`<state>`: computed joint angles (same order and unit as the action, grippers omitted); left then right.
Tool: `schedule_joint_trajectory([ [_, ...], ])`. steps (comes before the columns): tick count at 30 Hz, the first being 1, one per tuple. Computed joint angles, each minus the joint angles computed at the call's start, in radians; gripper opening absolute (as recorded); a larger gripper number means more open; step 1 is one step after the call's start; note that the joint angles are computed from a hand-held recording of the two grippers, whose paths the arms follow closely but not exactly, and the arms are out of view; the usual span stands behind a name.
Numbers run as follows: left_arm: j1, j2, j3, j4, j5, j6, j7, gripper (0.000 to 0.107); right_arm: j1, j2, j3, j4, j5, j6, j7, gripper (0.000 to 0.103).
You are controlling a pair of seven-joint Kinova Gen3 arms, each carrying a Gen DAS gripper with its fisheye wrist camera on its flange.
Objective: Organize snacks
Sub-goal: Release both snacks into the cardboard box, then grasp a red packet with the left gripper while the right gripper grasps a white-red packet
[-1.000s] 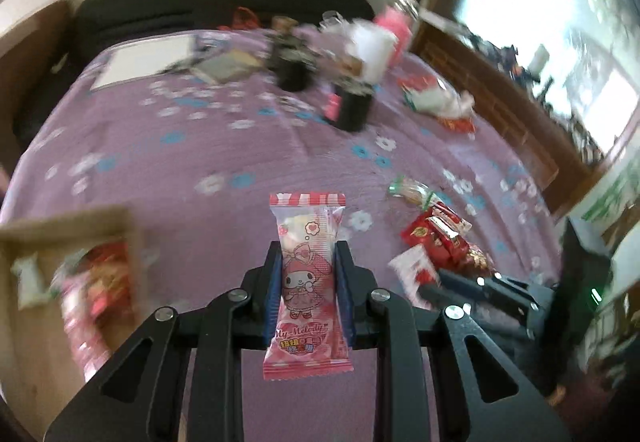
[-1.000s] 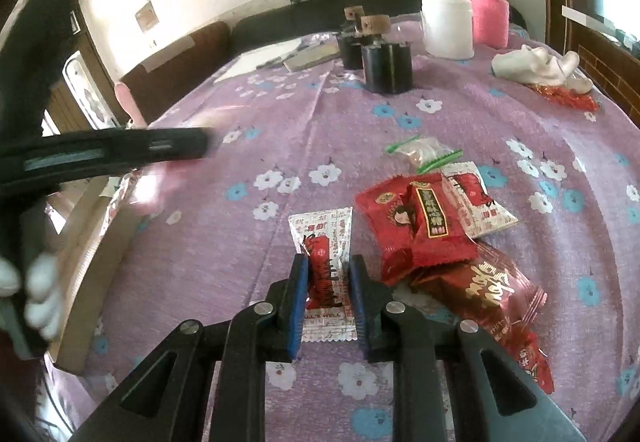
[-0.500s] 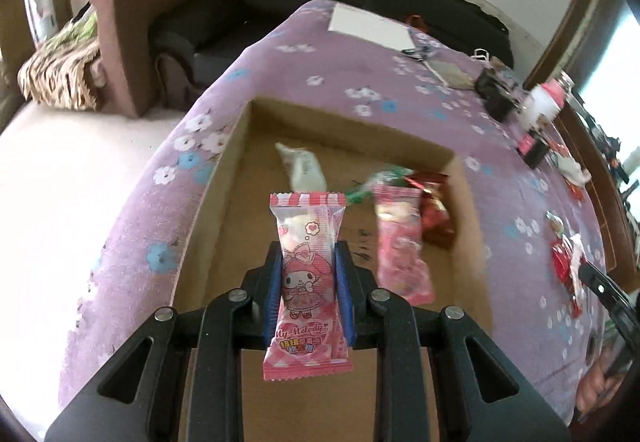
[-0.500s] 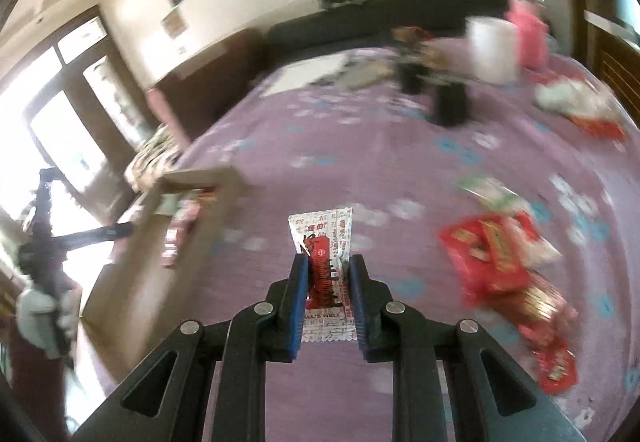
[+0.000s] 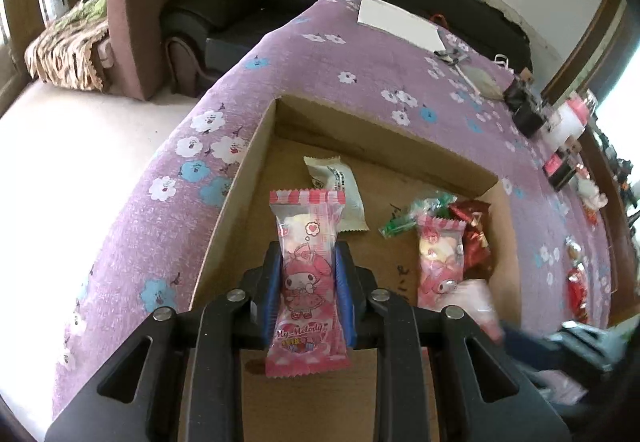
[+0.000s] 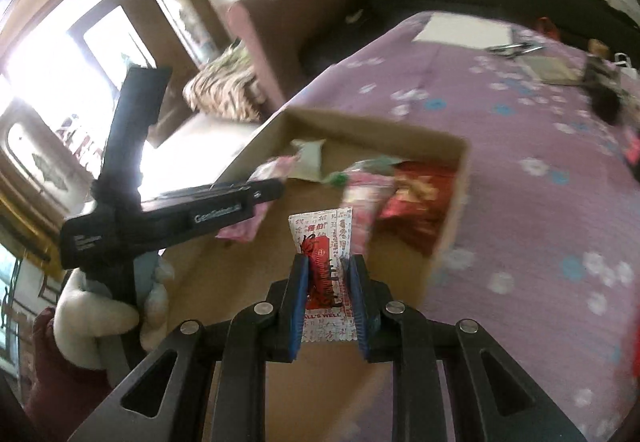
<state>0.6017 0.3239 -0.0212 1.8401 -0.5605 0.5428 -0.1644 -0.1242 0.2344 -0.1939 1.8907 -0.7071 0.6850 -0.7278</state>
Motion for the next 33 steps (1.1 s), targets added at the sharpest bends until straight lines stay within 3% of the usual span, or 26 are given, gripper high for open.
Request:
schedule_joint_trajectory([
  [3, 0.015, -0.032, -0.013, 0.036, -0.037, -0.032, 0.043, 0.023, -0.064, 0.038, -0.005, -0.026, 0.061, -0.029, -0.080, 0.020],
  [8, -0.135, -0.084, 0.193, 0.077, -0.178, 0.008, 0.185, 0.023, -0.121, 0.067, -0.020, -0.035, 0.156, -0.088, -0.172, 0.024],
  [10, -0.187, -0.099, 0.268, 0.092, -0.232, 0.027, 0.262, 0.031, -0.117, 0.061, -0.032, -0.024, 0.171, -0.111, -0.183, 0.024],
  [11, -0.186, -0.109, 0.280, 0.096, -0.253, 0.046, 0.303, 0.044, -0.101, 0.057, -0.044, -0.018, 0.161, -0.112, -0.170, 0.024],
  [12, -0.166, -0.113, 0.273, 0.096, -0.276, 0.067, 0.343, 0.056, -0.090, 0.056, -0.052, -0.021, 0.156, -0.107, -0.165, 0.029],
  [14, -0.085, -0.140, 0.207, 0.113, -0.319, 0.068, 0.425, 0.060, -0.057, 0.038, -0.057, -0.015, 0.102, -0.086, -0.111, 0.040],
  [19, 0.142, -0.232, -0.010, 0.196, -0.463, -0.110, 0.628, 0.066, -0.078, -0.052, 0.096, 0.012, -0.061, -0.041, 0.067, 0.056],
  [21, 0.175, -0.231, -0.033, 0.203, -0.520, -0.174, 0.709, 0.071, -0.014, -0.092, 0.099, 0.033, -0.120, -0.048, 0.148, 0.085],
  [23, 0.156, -0.205, 0.016, 0.195, -0.597, -0.221, 0.791, 0.071, 0.079, -0.139, 0.092, 0.057, -0.187, -0.058, 0.229, 0.103],
  [25, 0.143, -0.175, 0.054, 0.176, -0.656, -0.271, 0.840, 0.071, 0.171, -0.167, 0.091, 0.080, -0.263, -0.065, 0.311, 0.103],
  [28, 0.221, -0.131, 0.009, 0.133, -0.683, -0.318, 0.865, 0.070, 0.235, -0.159, 0.180, 0.080, -0.289, -0.077, 0.386, 0.103],
  [32, 0.233, -0.080, 0.058, 0.093, -0.799, -0.317, 0.980, 0.070, 0.324, -0.095, 0.308, 0.005, -0.253, -0.038, 0.276, 0.102],
  [33, 0.242, -0.066, 0.056, 0.083, -0.804, -0.322, 0.986, 0.070, 0.325, -0.073, 0.354, -0.021, -0.231, -0.027, 0.235, 0.096],
])
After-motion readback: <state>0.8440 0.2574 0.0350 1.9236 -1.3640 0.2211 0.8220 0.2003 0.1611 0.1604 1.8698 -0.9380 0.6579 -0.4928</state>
